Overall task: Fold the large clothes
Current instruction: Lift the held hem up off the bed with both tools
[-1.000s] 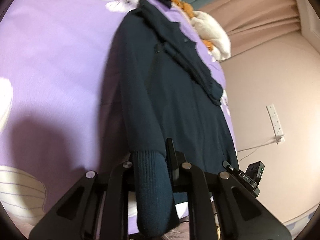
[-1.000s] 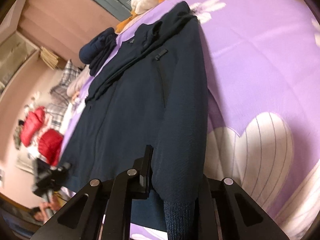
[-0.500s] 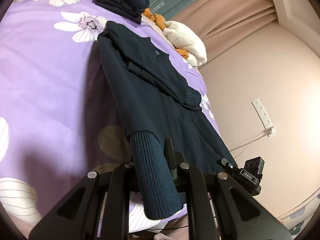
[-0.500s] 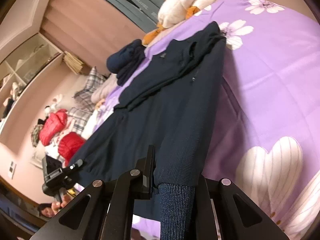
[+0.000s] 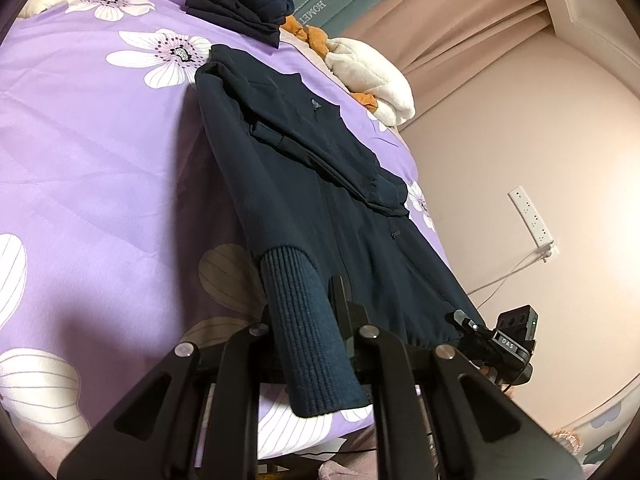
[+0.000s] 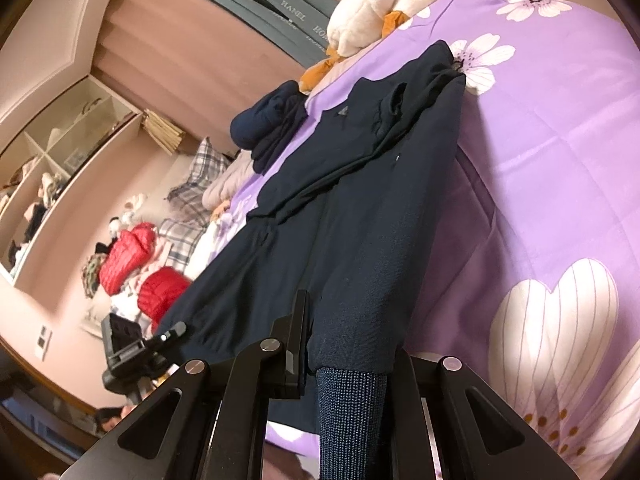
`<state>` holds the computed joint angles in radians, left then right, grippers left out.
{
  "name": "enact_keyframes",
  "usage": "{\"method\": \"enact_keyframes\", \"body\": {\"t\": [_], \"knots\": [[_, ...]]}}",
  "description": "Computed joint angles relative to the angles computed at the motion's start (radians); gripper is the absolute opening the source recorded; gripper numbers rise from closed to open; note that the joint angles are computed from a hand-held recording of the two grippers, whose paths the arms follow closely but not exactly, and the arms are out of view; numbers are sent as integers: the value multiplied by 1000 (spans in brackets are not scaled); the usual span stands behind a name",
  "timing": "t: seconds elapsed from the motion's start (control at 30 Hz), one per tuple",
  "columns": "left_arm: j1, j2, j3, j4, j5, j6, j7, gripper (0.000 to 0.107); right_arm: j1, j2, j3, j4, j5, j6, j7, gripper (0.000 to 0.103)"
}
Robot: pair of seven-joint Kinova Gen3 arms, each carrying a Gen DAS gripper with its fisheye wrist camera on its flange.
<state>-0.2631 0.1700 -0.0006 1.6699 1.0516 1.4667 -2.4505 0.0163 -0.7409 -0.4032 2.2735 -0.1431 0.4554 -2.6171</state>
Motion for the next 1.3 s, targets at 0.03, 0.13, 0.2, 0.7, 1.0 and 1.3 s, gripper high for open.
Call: {"method": "enact_keyframes", "body": {"t": [0.03,0.13,0.2,0.7,1.0,1.3], "knots": [[-1,3,1,1,7,4,-5,11,-2,3,1,2,0,-5,1,15],[-9,3,1,13,36,11,-40,11,-13,-1,11,20,-6,-41,1,15],[-17,9,0,19,56,27,-64,11,-18,-10,17,25,-7,-47,4,15],[-46,-9,-17,26,101,99,-141,10,-59,-88,26,85,-55,-156,23,14],[-67,-39,-45,52,93,163,-176,10,-79,-100,27,63,-58,-155,50,14],[-94,-74,-81,79,89,229,-206,10,-97,-125,24,37,-60,-130,78,14]]}}
